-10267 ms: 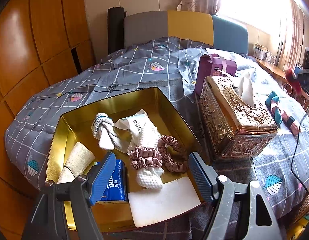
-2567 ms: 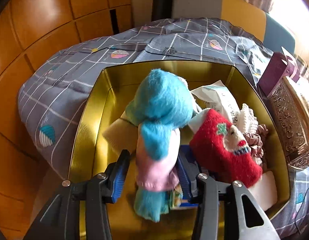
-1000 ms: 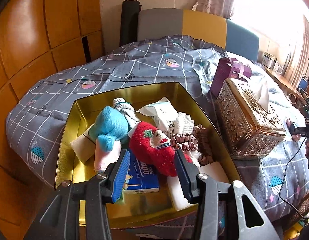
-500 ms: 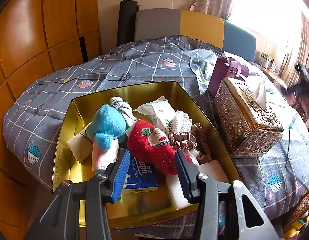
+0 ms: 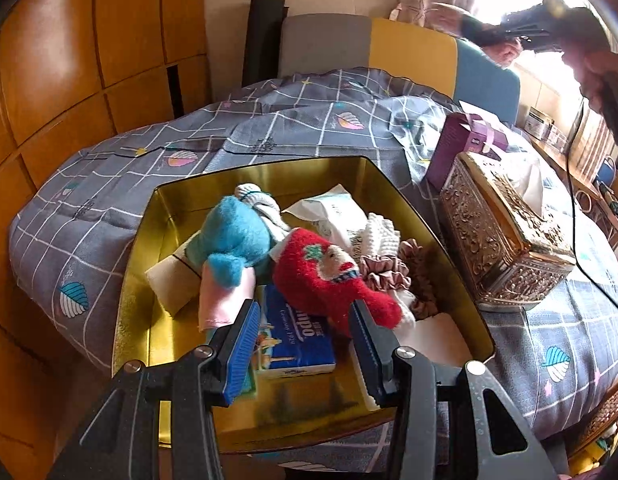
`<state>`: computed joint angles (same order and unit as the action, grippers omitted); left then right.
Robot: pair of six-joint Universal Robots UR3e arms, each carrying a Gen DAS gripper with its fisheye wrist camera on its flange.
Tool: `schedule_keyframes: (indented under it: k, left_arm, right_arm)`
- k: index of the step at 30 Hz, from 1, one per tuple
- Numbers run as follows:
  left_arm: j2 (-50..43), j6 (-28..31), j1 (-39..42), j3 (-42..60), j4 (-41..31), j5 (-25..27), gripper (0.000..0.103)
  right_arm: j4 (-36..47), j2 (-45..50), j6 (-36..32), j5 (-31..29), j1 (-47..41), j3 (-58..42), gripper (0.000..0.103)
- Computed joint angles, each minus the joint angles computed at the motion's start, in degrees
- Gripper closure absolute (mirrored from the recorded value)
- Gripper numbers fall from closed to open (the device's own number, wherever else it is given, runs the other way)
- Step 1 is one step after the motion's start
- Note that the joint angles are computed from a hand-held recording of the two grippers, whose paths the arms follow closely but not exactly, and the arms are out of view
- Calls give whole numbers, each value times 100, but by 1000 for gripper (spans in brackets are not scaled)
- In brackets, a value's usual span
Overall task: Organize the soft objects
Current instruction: 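Lower the pink towel roll into the tray and open the right gripper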
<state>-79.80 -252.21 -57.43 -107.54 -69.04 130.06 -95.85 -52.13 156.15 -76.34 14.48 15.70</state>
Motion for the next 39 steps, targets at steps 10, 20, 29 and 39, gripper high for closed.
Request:
schedule_keyframes:
  k: [10, 20, 29, 39]
  left_arm:
    - [73, -207, -42, 66, -314, 105, 57]
    - [135, -705, -190, 239, -998, 257, 57]
    - [366, -1136, -149, 110, -1344, 266, 57]
    - [579, -1375, 23, -101, -1456, 138, 57]
  right_arm:
    - [-425, -1683, -663, 669, 891, 3641, 70]
    - [-1146, -2606, -274, 777, 1373, 6051, 70]
    - [-2962, -1926, 736, -699, 2311, 6702, 70]
    - [-3325, -1059, 844, -1309, 2576, 6033, 71]
